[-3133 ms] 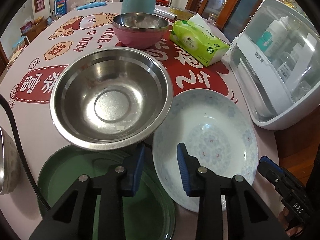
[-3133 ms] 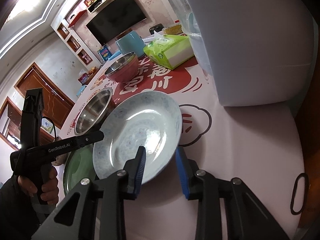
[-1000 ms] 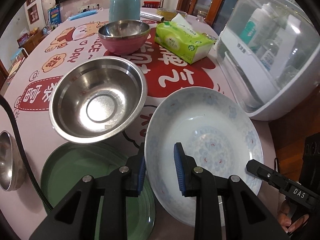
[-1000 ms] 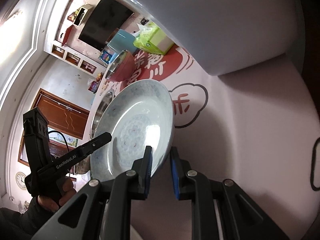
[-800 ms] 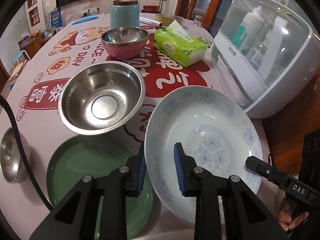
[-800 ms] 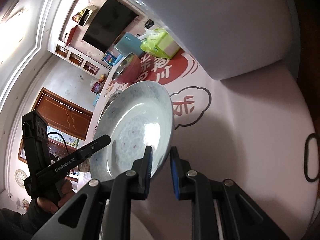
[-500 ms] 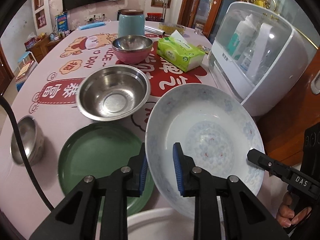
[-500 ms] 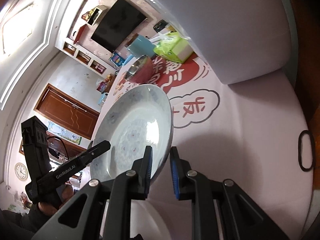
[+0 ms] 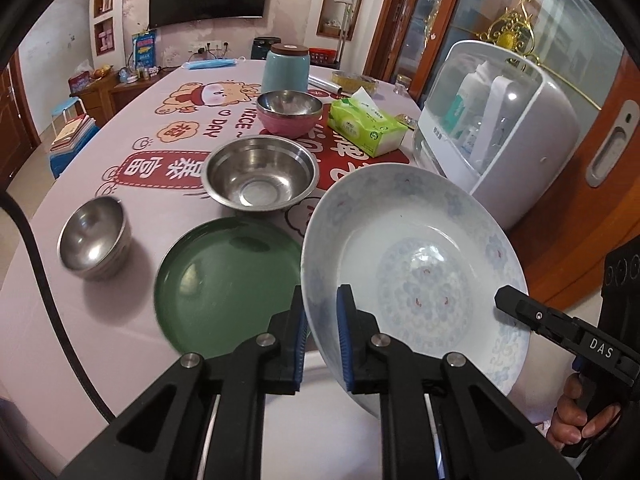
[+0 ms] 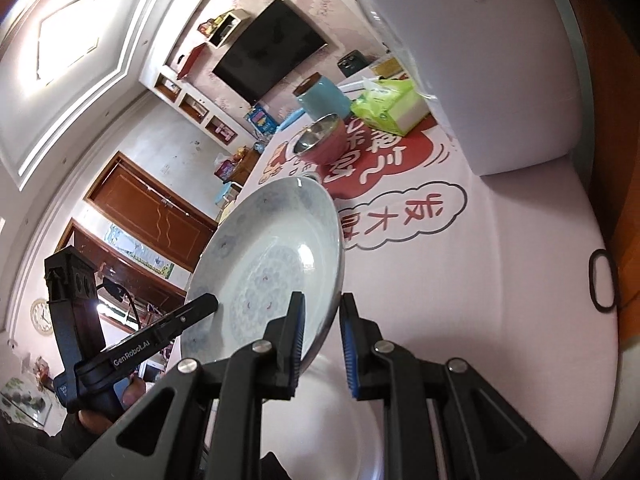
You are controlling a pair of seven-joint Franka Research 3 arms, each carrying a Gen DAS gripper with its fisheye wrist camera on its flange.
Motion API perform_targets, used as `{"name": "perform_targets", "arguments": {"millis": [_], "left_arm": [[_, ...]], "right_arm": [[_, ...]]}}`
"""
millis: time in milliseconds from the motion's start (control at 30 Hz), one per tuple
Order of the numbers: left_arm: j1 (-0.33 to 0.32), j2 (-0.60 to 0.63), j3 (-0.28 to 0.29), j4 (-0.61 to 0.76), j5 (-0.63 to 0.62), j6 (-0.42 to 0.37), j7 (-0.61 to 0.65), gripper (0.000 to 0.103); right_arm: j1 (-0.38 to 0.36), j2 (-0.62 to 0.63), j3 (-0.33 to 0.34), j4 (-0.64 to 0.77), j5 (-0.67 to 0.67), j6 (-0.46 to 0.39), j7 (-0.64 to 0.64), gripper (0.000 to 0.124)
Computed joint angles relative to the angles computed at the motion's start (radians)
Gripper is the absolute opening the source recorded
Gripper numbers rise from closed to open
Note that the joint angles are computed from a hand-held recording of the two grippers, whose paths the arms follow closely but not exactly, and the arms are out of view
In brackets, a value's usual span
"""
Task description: Organize plates and bowls
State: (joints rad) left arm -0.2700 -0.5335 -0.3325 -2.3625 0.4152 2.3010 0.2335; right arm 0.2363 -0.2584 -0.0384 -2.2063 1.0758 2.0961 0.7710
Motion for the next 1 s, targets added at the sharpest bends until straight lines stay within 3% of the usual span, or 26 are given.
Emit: {"name": "perform_targets", "arguments": {"millis": [500,1000], "left_arm": [[-0.093,-0.139,-0.019,-0.073,-0.086,-0.118,-0.010,0.012],[-0.164,-0.181,-0.011,-0.168,-0.198,-0.096,-0.012,0.012]], "right_arm": [[0.021,-0.167,-0.005,-0.158,-0.043,-0.009,0.018,0.017],[0.022,-0.238,0.001,-0.244,-0.182,-0.038,0.111,0.017]]}}
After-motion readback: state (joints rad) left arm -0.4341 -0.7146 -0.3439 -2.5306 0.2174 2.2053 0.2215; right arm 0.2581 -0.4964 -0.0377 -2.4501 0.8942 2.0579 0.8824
